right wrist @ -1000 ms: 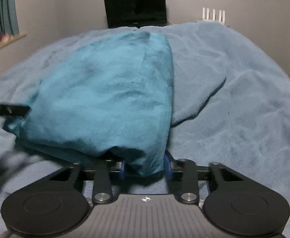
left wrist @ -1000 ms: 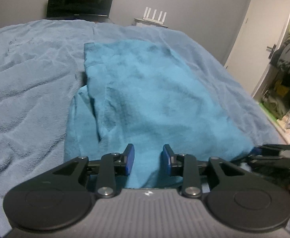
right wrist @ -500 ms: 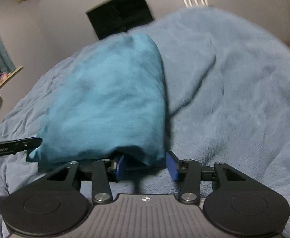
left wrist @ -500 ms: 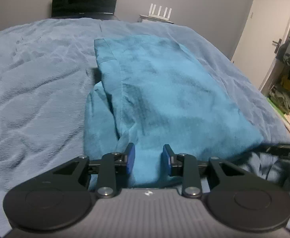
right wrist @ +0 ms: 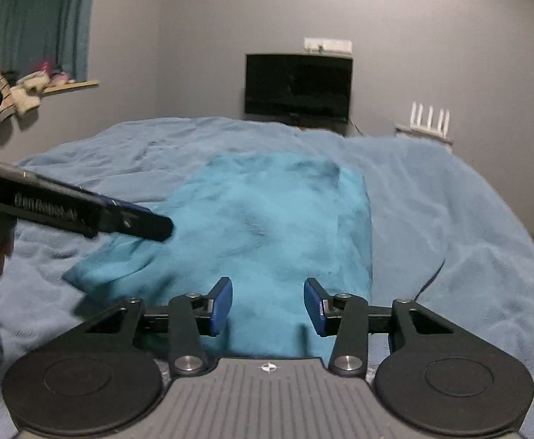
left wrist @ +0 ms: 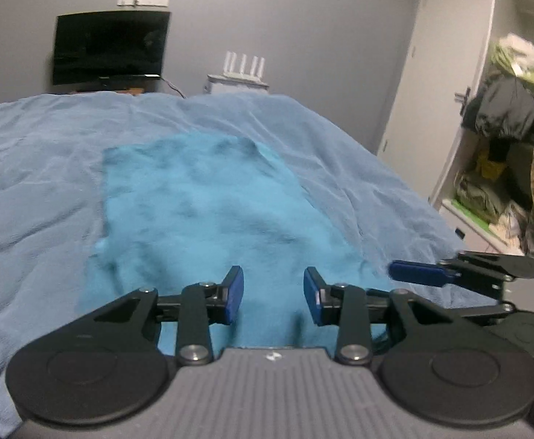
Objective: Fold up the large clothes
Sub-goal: 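Lay the folded end onto the bundle and open both grippers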
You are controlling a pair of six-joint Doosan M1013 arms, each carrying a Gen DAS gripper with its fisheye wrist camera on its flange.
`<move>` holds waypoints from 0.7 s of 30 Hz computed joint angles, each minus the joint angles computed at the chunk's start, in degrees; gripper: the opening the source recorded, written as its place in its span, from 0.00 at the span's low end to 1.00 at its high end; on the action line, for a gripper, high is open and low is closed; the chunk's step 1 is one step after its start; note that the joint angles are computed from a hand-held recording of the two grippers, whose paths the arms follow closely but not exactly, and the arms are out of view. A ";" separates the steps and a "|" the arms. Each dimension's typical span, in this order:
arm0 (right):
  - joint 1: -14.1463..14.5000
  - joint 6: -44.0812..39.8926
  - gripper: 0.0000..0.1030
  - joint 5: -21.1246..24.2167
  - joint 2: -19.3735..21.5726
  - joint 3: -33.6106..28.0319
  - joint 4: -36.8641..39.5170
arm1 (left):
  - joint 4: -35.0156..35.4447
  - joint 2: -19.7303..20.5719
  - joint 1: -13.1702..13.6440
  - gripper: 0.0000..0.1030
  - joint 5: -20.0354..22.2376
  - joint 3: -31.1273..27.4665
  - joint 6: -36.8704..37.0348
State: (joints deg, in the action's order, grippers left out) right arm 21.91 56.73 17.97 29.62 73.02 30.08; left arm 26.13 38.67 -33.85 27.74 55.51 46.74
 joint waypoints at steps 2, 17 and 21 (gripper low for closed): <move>-0.68 1.81 0.43 4.83 2.05 -2.93 0.32 | -5.36 2.77 0.17 0.33 4.82 -4.33 6.93; -4.41 15.14 0.51 10.76 2.21 -1.08 -0.55 | 0.29 -2.77 1.39 0.48 6.10 7.40 -1.52; -3.68 16.97 0.52 7.71 -0.26 2.32 -3.13 | 8.62 -5.92 0.36 0.55 4.73 11.76 -10.41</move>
